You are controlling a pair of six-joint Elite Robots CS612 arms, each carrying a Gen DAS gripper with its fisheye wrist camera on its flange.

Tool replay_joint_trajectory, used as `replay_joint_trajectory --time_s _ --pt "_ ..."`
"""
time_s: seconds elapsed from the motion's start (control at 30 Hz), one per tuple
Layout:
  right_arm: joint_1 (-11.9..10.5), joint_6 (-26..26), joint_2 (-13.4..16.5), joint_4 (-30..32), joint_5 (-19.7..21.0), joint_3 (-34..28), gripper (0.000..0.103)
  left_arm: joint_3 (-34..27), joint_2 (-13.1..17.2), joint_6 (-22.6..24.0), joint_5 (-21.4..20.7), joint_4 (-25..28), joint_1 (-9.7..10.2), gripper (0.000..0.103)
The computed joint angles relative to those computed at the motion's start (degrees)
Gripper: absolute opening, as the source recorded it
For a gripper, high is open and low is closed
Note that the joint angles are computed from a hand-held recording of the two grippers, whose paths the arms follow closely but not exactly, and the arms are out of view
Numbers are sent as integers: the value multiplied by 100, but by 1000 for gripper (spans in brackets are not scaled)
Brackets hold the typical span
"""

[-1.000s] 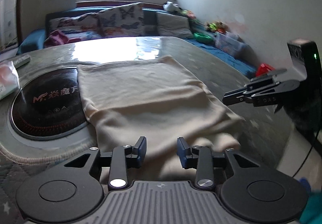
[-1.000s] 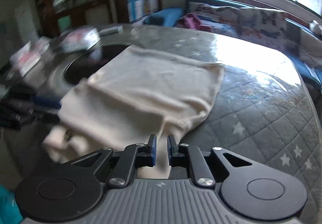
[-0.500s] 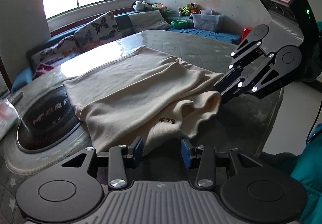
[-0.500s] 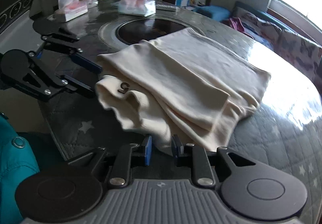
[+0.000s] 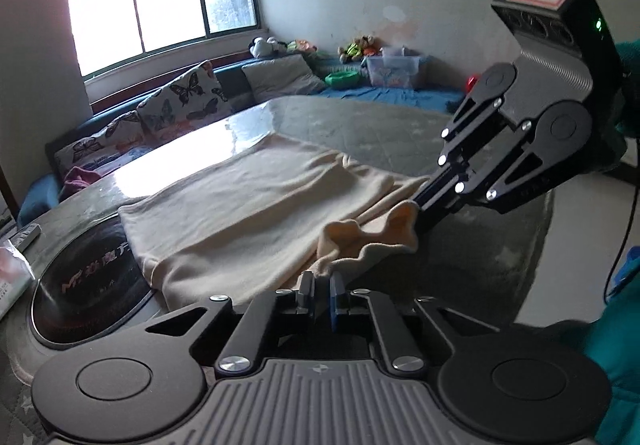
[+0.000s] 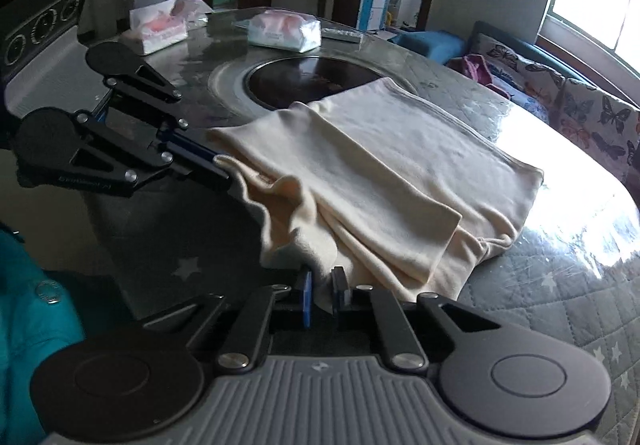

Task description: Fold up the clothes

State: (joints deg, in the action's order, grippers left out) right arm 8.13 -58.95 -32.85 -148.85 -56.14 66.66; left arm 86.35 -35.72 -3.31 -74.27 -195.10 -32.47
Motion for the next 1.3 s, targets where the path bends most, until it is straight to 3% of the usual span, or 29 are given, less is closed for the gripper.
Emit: replay_joint_trajectory --time_s 0.2,0.5,0.73,0.83,0.93,1.17,1.3 --pt "-15 -360 -138 326 -155 143 11 142 -83 -150 -161 226 2 7" --pt "-28 -459 -219 -182 -168 407 25 112 -53 -254 -143 231 5 12" --pt "18 -708 -171 -338 -234 467 25 150 -51 -384 -78 157 -15 13" --pt "41 -626 -138 -214 -239 385 14 117 -29 -368 -61 171 -17 25" --pt "42 -399 -97 -95 -173 265 11 113 -21 -267 -25 182 -42 34" --pt "37 -264 -74 76 -101 143 10 96 23 -174 90 125 -79 34" --pt "35 -270 -77 100 -98 150 9 81 38 -179 21 102 -68 15"
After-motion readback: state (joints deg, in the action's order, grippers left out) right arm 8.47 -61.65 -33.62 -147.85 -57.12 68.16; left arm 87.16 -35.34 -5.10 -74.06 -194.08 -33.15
